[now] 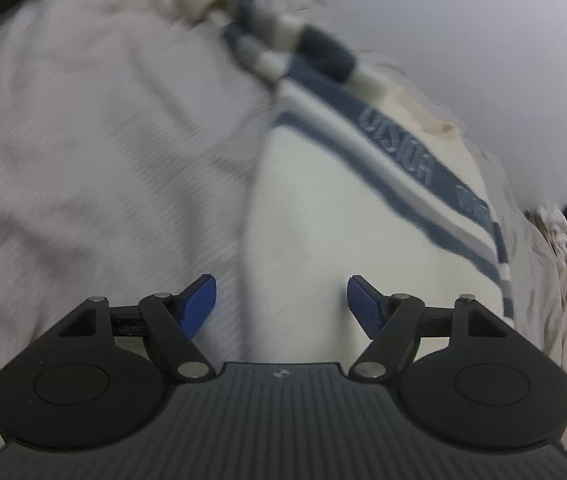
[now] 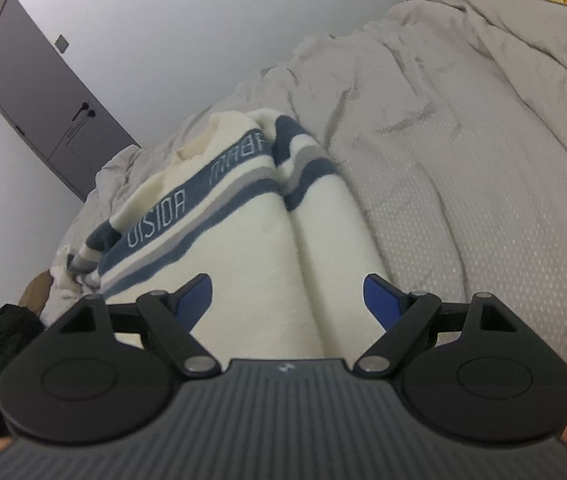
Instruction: Fold large clothes
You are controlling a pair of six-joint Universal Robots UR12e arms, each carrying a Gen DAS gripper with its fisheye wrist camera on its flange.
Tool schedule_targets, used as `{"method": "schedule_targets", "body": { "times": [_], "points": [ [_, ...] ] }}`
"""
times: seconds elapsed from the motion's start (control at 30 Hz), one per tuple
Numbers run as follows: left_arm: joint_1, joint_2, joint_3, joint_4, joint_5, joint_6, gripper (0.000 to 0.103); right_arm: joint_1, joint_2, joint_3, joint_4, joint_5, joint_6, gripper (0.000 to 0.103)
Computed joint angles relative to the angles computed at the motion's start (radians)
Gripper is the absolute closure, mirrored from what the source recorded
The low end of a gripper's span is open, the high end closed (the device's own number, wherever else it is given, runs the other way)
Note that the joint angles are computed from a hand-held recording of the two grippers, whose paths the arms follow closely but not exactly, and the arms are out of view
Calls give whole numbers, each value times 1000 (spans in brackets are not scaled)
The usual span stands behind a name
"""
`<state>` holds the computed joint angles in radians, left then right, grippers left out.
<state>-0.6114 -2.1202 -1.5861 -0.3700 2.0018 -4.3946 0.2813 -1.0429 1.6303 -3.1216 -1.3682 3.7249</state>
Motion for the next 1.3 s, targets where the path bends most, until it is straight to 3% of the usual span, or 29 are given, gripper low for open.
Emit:
{"method": "schedule_targets", "body": {
  "times": [0.07, 0.13, 0.23, 0.3, 0.4, 0.43, 0.57, 0.7, 0.83, 1.03, 1.1, 1.27, 1.3],
  "points": [
    [1, 11, -7, -41, -38, -42, 26, -3, -1, 2, 1, 10, 14, 19],
    [6, 18, -25, 8, -110, -57, 27, -8, -1, 6, 3, 24, 39, 19],
    [-6, 18, -24, 3, -115, -44, 27, -13, -3, 9, 25, 9, 78, 19],
    [-8, 23, -44, 44, -126, -52, 29, -14, -2, 7, 50, -7, 108, 19],
    [-17, 29, -64, 67, -114, -69, 44, -15, -1, 2, 84, -24, 149, 19],
    [-26, 31, -66, 57, -79, -83, 57, -14, -1, 0, 97, -37, 156, 19],
    [-46, 35, -73, 78, -8, -94, 81, -16, 0, -3, 137, -44, 182, 19],
    [-57, 57, -114, 148, 28, -149, 96, -20, 5, -14, 198, -17, 199, 23],
    [-64, 75, -125, 123, 77, -175, 96, -18, 8, -27, 264, -23, 206, 26],
    [-69, 55, -78, 35, 93, -121, 95, -21, 18, -45, 348, 22, 208, 39],
    [-69, 52, -73, 22, 90, -110, 90, -16, 16, -48, 361, 15, 182, 44],
    [-73, 59, -58, -44, 107, -86, 48, -13, 12, -43, 337, 23, 143, 67],
    [-76, 58, -51, -53, 121, -77, 45, -12, 11, -42, 332, 26, 138, 72]
  ]
}}
